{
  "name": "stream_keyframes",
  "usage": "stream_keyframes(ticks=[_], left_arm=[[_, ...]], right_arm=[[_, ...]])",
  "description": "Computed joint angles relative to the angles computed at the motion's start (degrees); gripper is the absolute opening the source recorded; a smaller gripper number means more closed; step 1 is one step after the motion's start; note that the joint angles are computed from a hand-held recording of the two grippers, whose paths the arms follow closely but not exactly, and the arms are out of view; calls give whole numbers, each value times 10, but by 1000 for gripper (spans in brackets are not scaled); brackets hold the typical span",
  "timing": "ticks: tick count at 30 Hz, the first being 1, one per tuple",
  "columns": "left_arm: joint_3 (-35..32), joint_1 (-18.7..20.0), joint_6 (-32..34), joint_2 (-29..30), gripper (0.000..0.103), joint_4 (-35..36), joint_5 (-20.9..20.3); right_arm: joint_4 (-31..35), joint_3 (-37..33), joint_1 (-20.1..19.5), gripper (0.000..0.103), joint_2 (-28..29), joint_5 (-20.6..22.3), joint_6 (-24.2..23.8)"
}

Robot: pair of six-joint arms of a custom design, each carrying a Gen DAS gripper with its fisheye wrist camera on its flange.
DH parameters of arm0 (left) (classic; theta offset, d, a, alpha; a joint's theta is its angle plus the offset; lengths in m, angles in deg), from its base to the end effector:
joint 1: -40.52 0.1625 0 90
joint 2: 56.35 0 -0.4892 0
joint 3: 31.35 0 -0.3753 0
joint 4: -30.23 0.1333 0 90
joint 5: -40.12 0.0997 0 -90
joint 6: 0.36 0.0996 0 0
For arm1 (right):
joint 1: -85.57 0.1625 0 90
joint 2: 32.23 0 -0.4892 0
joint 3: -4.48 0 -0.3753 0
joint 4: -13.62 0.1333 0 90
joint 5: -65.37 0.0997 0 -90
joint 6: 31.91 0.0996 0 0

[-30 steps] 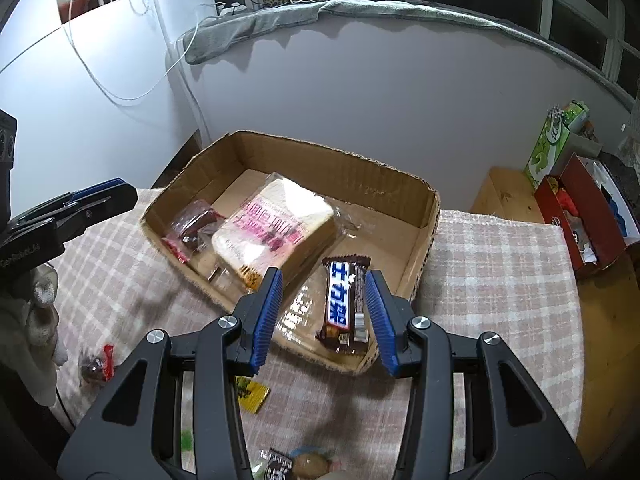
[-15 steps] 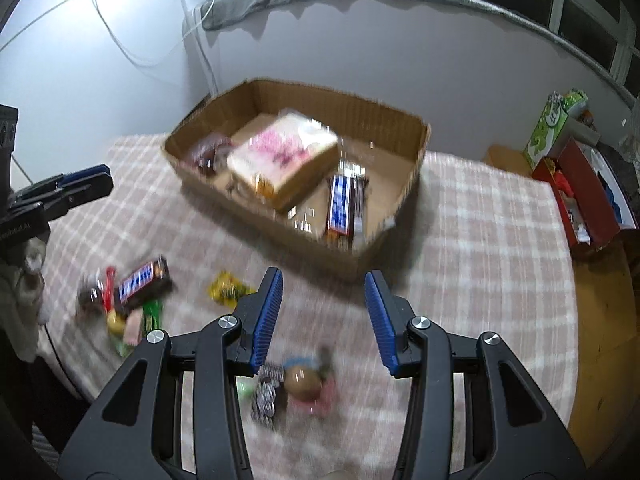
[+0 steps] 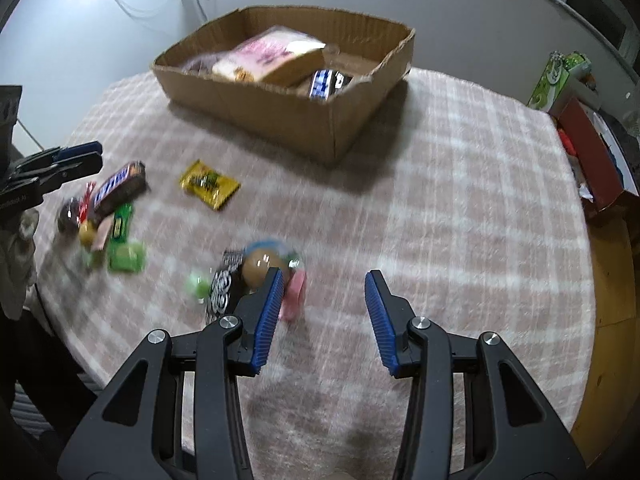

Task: Organize snacks
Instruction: 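Grasp a second Snickers bar with the left tool while the right tool grasps the chocolate egg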

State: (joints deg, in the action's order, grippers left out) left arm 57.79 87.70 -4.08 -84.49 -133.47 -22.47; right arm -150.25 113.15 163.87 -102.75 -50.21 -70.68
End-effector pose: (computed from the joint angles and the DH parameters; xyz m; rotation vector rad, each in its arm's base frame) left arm -0.3648 -0.6572 0.0006 0.8461 2.6047 -0.5436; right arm -0.0316 -0.5977 0.3771 0.3978 -2.4159 0.4754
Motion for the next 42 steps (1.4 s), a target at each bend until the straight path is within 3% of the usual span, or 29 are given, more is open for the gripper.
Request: stream_keyframes(ticks=[8, 19, 29, 34, 42], left_arm=[[7, 3, 2, -3, 45, -3, -4], [1, 3, 13, 5, 37, 18, -6], [3, 5, 19, 5, 36, 23, -20], [-2, 2, 19, 11, 36, 39, -5], [-1, 1, 16, 14, 29, 38, 4]], right_arm=[[3, 11, 4, 44, 6, 2, -22], [-39, 3, 25, 44, 37, -18, -57], [-11, -9, 22, 44, 42, -11, -28], [-16, -9, 24, 44, 46, -16, -29], [-19, -10, 21, 43, 47, -22, -31]])
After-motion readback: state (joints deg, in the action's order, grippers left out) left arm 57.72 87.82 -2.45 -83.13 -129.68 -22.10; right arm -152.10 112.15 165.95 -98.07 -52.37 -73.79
